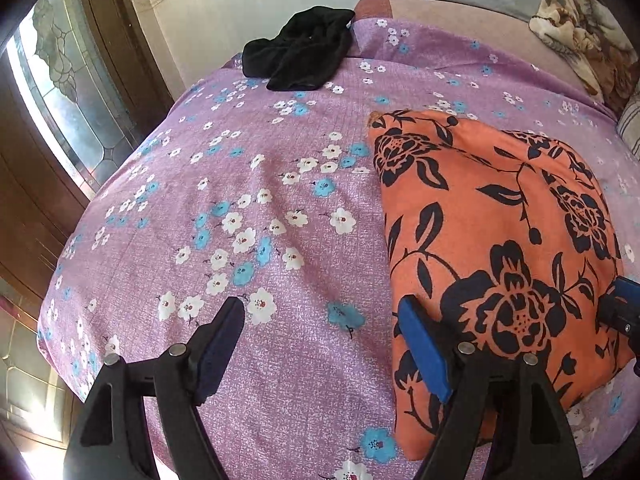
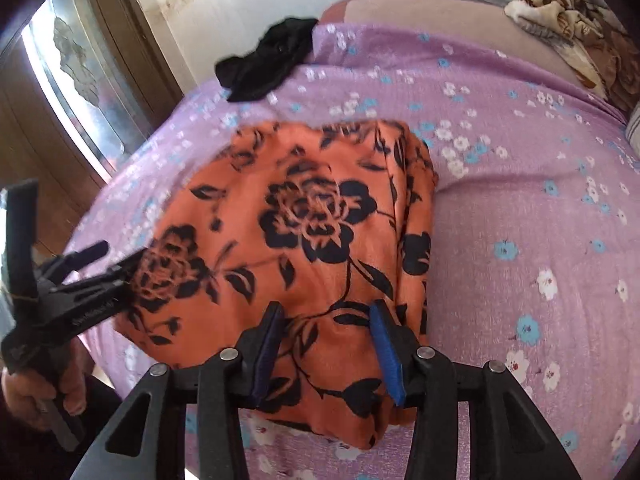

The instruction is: Fold small clothes

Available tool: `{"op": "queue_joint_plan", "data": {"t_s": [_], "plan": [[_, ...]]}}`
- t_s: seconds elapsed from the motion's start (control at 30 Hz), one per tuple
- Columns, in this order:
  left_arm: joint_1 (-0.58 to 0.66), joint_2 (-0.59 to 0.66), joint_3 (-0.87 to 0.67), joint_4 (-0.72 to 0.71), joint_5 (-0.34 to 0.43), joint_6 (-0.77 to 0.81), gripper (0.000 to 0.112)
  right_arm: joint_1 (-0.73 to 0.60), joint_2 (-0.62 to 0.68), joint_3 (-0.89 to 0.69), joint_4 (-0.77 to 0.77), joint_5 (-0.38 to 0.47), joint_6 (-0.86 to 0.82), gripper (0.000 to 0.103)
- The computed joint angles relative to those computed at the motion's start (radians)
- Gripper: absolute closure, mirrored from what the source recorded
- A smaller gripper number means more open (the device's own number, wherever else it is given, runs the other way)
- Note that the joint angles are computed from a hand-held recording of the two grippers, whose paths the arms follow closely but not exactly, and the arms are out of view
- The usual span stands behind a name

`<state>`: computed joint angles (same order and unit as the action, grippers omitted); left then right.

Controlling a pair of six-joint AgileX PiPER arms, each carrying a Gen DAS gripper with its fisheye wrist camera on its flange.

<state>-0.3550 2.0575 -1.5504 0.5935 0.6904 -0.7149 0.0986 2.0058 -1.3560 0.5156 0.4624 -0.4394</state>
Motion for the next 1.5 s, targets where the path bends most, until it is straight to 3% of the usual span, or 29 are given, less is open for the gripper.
{"op": "queue_joint_plan", "data": {"t_s": [0.07,0.13,0.2,0.27,0.33,0.43,0.5,0.57,0.63,0.7,0.8,0.93,1.2,1.5], "plan": [[0.015,-0.006,-0.010,-0.046,0.017,0.033,0.032,-0.010,-0.018,0.008,0.035,0.009,-0.014,0.055],[0.015,-0.018,-0.016,-0.057,0.059,0.041,0.032,-0.045,-0.055,0.062,0.179,0.002,-0.121,0.055],[0.013,-0.081,0.033,-0.056,0.049,0.024,0.032,-0.074,-0.110,0.129,0.288,-0.009,-0.199,0.055],[-0.003,-0.167,0.099,0.004,0.027,-0.035,0.032,-0.092,-0.189,0.214,0.380,-0.040,-0.297,0.055],[-0.036,-0.241,0.127,0.093,0.046,-0.096,0.029,-0.090,-0.274,0.281,0.378,-0.084,-0.311,0.055],[-0.079,-0.344,0.136,0.171,0.080,-0.137,0.027,-0.088,-0.388,0.326,0.275,-0.084,-0.212,0.052],[-0.105,-0.394,0.121,0.197,0.114,-0.147,0.017,-0.077,-0.451,0.319,0.133,-0.066,-0.067,0.049],[-0.141,-0.441,0.117,0.244,0.142,-0.178,0.016,-0.052,-0.506,0.295,-0.025,-0.039,0.093,0.047],[-0.170,-0.482,0.113,0.291,0.161,-0.201,0.014,-0.040,-0.563,0.280,-0.079,-0.010,0.149,0.046],[-0.196,-0.516,0.109,0.312,0.182,-0.203,0.010,-0.015,-0.608,0.264,-0.149,0.007,0.217,0.038],[-0.230,-0.550,0.099,0.322,0.217,-0.186,0.010,0.039,-0.660,0.247,-0.316,0.023,0.368,0.038],[-0.269,-0.580,0.081,0.320,0.272,-0.175,0.010,0.070,-0.707,0.230,-0.380,0.071,0.448,0.038],[-0.345,-0.595,0.030,0.403,0.432,-0.227,0.010,0.199,-0.787,0.211,-0.694,0.116,0.714,0.038],[-0.384,-0.632,0.016,0.407,0.455,-0.218,0.010,0.231,-0.820,0.174,-0.767,0.149,0.782,0.036]]}}
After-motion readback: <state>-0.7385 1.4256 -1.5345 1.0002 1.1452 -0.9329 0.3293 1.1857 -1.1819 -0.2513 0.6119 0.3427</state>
